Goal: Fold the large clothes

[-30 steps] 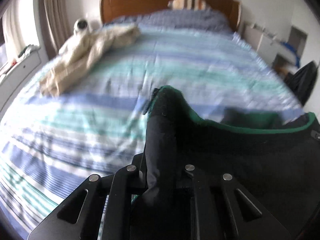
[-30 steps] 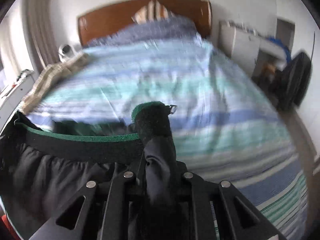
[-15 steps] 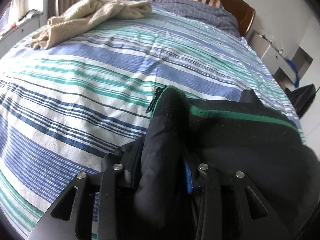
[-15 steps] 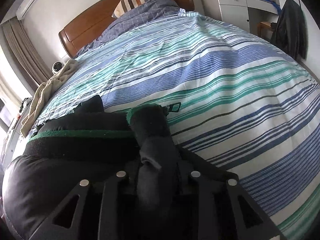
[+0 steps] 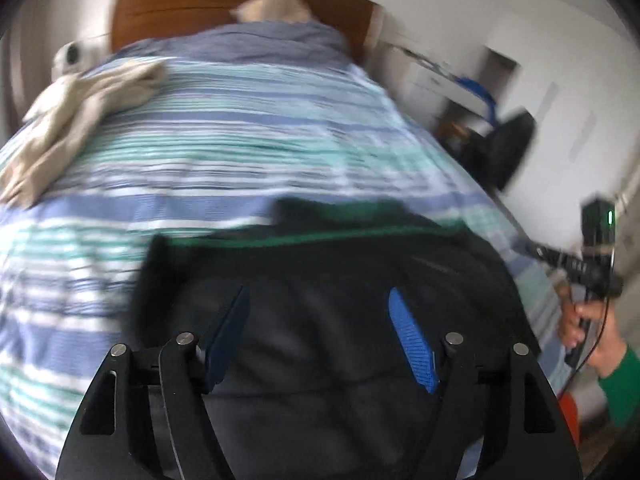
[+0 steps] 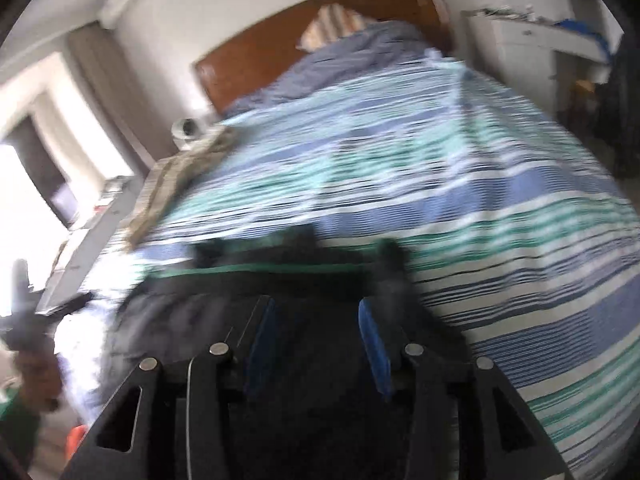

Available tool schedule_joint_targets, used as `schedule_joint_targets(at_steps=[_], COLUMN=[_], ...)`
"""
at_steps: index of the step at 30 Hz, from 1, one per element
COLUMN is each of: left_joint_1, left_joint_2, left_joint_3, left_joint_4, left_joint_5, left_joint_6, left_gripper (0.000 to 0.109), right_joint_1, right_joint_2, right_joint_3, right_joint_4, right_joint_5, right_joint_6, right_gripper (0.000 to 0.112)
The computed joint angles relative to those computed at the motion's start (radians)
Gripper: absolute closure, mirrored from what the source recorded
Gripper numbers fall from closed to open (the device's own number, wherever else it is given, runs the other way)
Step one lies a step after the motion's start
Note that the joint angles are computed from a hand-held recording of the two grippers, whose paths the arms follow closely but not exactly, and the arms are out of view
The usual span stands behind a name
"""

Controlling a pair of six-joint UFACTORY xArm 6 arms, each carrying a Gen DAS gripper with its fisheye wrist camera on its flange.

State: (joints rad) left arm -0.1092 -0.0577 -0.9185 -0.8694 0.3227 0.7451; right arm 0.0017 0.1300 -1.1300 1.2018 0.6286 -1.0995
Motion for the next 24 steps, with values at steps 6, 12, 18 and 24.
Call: schedule_joint_targets(at_steps=[6, 12, 18, 24], left_joint_1=[-0.076, -0.072, -0.086, -0.098], left_joint_2=[0.262, 0.357, 0.36, 0.191], left_joint_3=[-0.174, -0.218, -0.205, -0.052], left_joint_4=[0.265, 0.098, 0.18, 0.295], left_joint_5=[-0.014, -0.033, -0.062, -0.052], left_joint_6=[-0.308, -0.165, -0.249, -0.289], left_gripper=[0.034, 0.028, 0.027, 0.028], right_joint_1=[0.024, 0.007, 0.023, 0.039], right_joint_2=[0.13, 0.236, 0.247, 0.134], right_joint_3=[-0.077, -0.101, -0.102, -0.004], right_joint_4=[0.014, 0.186, 0.208, 0.106], right_joint_5=[-0.004, -0.014, -0.048, -0.114], right_joint_6=[0.039, -0.067, -0.097, -0.043], right_gripper=[0.068, 0.071, 0.071, 0.068])
